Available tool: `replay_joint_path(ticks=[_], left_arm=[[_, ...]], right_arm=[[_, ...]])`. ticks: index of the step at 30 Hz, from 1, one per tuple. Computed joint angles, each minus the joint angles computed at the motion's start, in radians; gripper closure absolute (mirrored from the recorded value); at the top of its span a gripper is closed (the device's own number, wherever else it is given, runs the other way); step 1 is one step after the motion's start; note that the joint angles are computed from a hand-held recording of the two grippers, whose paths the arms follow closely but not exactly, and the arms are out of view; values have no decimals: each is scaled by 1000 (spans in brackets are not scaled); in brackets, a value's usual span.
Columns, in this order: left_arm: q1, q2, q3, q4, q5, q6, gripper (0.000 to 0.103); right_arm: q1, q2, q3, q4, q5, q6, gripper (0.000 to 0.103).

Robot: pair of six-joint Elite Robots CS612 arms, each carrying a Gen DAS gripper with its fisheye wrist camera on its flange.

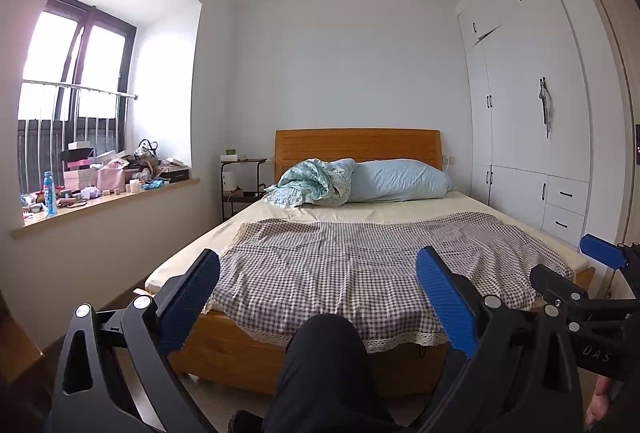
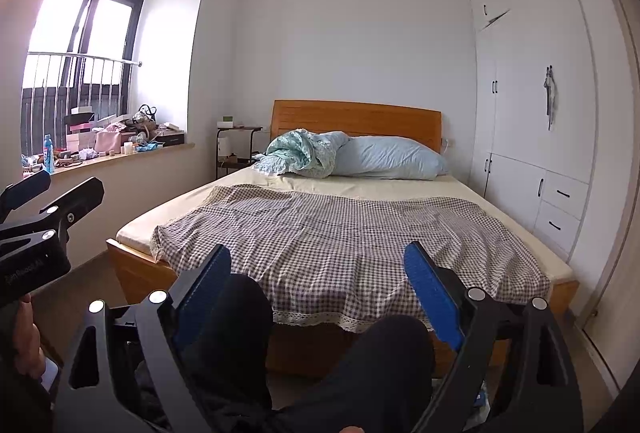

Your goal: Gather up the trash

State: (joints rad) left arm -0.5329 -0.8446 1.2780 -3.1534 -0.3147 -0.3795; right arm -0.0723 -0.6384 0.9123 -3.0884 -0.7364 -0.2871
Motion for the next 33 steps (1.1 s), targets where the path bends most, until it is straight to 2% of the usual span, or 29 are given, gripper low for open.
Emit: replay_joint_path(ticks=[25,33], left_arm=[[5,-9,12,7,-8,-17,8],[6,-5,10,-7,-6,5,8]], right_arm=[[-2,5,-7,1,1,4,19],[-1,5,-6,10,1,-2,19]])
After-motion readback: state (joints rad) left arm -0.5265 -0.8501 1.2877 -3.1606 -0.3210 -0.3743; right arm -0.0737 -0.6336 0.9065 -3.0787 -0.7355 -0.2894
